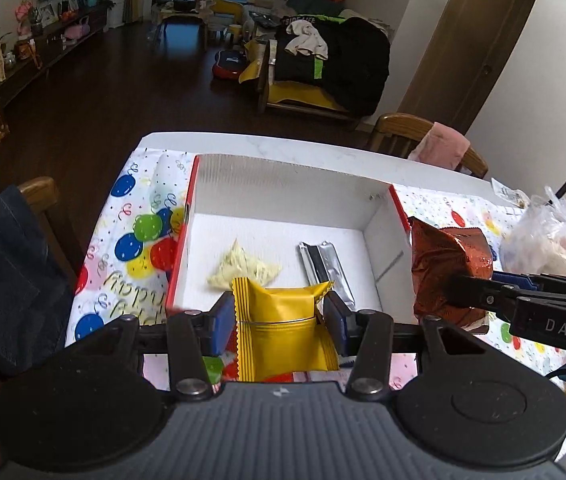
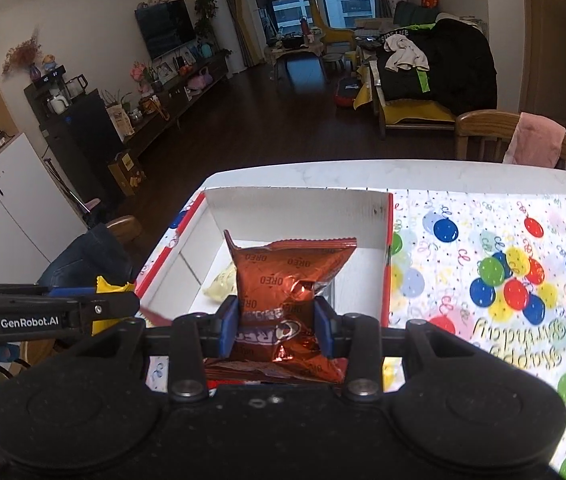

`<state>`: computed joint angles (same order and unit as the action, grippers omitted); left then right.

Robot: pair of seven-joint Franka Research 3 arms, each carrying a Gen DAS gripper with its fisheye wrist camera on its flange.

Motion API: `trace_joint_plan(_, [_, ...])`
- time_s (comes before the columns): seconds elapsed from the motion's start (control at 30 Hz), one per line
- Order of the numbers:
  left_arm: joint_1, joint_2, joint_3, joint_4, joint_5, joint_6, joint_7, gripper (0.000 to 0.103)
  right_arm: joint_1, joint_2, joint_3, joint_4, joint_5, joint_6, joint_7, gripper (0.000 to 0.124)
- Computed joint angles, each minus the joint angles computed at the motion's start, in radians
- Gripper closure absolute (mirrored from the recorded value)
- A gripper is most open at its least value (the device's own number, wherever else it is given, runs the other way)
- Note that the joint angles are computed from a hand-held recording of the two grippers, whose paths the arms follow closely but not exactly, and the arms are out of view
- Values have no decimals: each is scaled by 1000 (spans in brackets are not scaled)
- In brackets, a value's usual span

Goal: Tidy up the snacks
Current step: 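Carry the yellow packet and chip bag into the red box and lower them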

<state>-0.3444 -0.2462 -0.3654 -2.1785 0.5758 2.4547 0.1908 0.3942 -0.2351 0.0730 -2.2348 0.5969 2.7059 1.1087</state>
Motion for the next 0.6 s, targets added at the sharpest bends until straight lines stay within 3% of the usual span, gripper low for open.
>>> trace_joint_plan(0.2, [12,86,18,79,15,-34,34,56,-11,92,11,84,-43,12,14,86])
trace_joint_plan(0.6, [7,255,75,209,-24,-92,102,56,-41,317,32,294,-197,-71,115,86])
